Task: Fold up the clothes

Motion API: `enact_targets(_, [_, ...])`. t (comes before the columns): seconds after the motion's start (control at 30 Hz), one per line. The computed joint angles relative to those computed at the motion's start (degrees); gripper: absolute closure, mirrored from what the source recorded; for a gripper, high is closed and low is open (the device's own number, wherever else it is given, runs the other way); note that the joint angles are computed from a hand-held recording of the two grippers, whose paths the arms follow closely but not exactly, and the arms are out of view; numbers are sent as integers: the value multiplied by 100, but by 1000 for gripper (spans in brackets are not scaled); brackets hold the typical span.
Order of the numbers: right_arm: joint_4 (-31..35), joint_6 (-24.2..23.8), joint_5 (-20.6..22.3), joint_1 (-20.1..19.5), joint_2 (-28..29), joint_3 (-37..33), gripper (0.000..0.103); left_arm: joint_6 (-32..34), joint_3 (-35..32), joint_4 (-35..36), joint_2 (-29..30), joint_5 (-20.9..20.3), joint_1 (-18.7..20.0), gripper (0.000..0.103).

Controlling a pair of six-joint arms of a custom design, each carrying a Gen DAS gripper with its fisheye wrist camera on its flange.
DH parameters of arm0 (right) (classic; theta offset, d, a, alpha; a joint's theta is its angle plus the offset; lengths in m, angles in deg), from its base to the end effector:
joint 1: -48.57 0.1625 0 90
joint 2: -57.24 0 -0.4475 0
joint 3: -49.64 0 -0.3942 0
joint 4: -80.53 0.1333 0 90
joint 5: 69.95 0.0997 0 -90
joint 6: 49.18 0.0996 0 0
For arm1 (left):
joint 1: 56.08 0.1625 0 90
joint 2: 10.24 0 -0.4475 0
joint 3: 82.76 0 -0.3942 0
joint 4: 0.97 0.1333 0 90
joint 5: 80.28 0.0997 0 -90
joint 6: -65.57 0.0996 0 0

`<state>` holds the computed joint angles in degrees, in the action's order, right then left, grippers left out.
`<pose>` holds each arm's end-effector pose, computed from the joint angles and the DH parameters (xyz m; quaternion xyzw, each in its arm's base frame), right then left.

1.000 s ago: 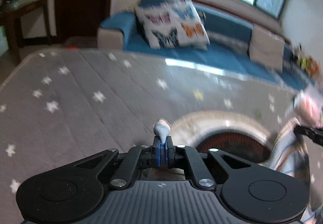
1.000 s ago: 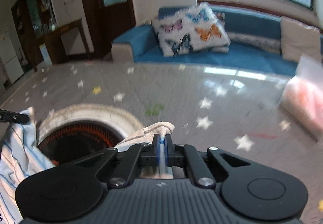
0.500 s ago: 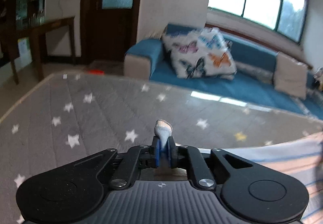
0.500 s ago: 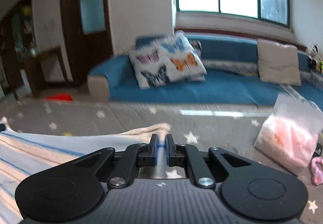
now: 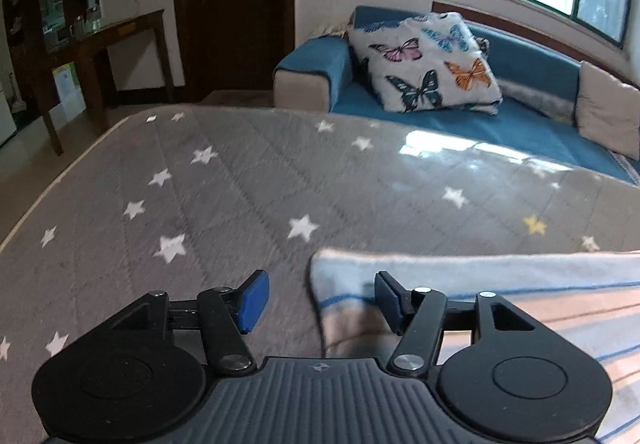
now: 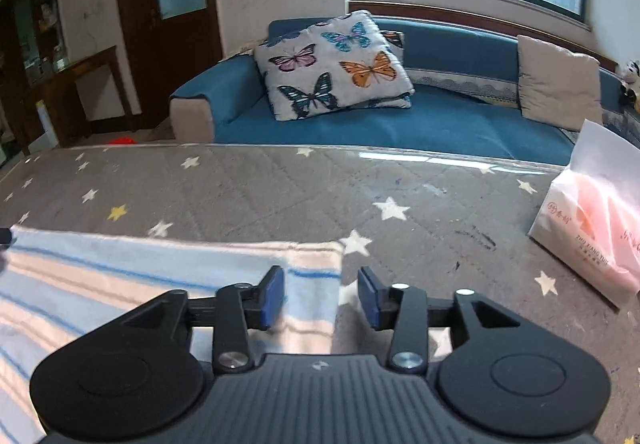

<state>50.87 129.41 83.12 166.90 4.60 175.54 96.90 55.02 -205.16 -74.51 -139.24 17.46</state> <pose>0.2048 -0.2861 0.0374 0.0019 -0.8100 0.4384 0.3894 0.0532 -0.4718 0.1879 0.2809 0.8637 -0.2996 0.2921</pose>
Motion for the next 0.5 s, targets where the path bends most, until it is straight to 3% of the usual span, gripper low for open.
enact_targets(0.1, [458, 281, 83, 298, 234, -164, 47, 25, 168, -48, -127, 59, -21, 32])
enact_targets(0.37, [2036, 1755, 39, 1156, 1087, -724, 26, 565, 1025, -325, -623, 63, -277, 11])
enact_targets(0.5, [2658, 2160, -51, 1568, 1482, -1029, 19, 729, 1366, -402, -757, 173, -379, 8])
